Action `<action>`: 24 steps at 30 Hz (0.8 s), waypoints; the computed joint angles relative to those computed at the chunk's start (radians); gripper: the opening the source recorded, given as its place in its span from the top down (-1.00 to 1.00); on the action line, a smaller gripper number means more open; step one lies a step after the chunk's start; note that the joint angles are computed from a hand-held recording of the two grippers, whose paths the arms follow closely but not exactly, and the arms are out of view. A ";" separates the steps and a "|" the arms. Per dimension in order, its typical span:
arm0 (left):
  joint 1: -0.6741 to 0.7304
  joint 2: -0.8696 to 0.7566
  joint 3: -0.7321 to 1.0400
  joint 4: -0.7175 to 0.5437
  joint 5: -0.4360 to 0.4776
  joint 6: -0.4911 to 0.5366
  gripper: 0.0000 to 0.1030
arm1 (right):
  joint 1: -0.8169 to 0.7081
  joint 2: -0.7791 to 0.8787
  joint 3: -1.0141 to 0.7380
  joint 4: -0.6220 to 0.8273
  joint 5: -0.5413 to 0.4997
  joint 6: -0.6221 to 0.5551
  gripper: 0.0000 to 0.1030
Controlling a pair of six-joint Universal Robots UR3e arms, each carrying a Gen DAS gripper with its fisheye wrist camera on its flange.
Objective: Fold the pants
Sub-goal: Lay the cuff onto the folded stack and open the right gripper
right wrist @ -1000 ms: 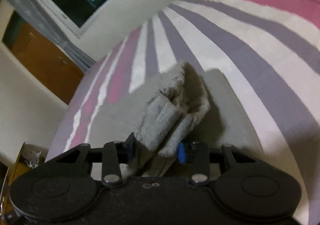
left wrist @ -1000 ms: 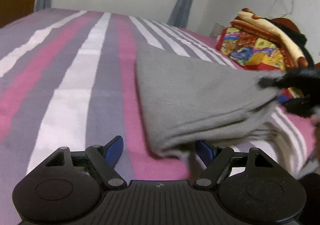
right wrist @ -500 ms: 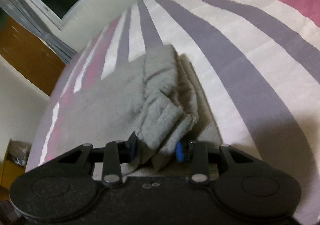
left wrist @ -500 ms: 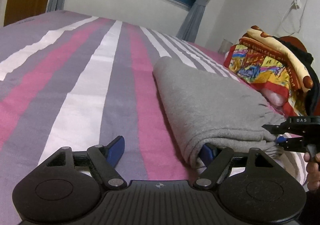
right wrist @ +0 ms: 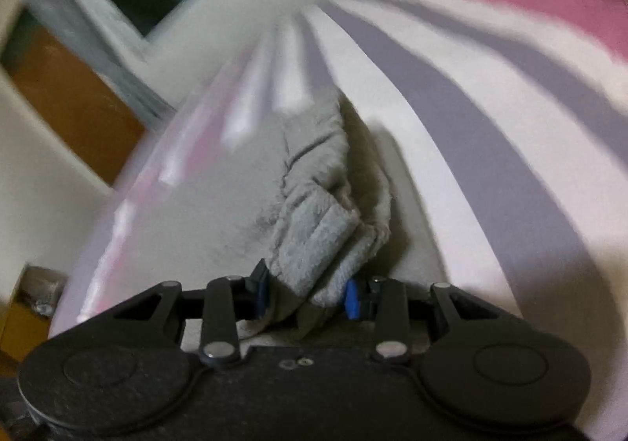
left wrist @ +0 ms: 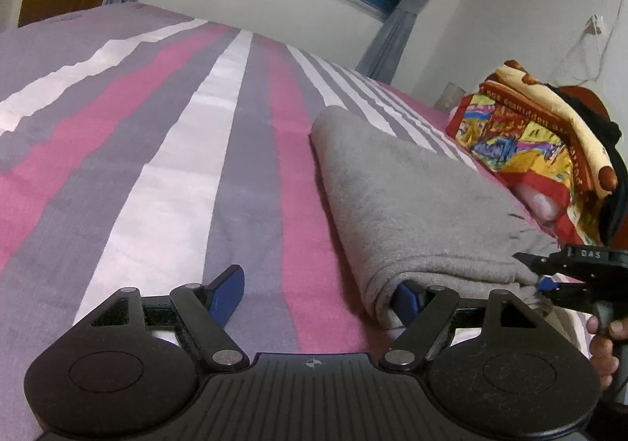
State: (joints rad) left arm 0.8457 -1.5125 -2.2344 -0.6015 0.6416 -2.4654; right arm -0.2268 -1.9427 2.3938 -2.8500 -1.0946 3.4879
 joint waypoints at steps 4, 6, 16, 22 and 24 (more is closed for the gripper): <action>0.003 -0.005 -0.005 0.013 -0.007 -0.010 -0.52 | -0.060 -0.143 0.045 0.017 0.089 -0.035 0.31; -0.011 -0.009 -0.006 0.031 0.004 -0.013 -0.61 | -0.119 -0.228 0.075 0.038 0.149 -0.059 0.31; -0.010 0.132 0.122 -0.350 0.134 0.183 -0.65 | -0.180 -0.258 0.069 0.281 0.141 -0.135 0.02; 0.060 0.185 0.203 -0.448 -0.031 0.161 -0.65 | -0.191 -0.342 0.007 0.259 0.065 -0.218 -0.34; -0.048 0.077 0.244 -0.298 0.006 0.036 -0.65 | -0.071 -0.175 -0.046 0.092 -0.042 -0.201 -0.34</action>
State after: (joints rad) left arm 0.7976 -1.4351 -1.9899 -0.8992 0.6480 -2.4296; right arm -0.2975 -2.1180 2.3482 -2.7581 -1.1366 3.2871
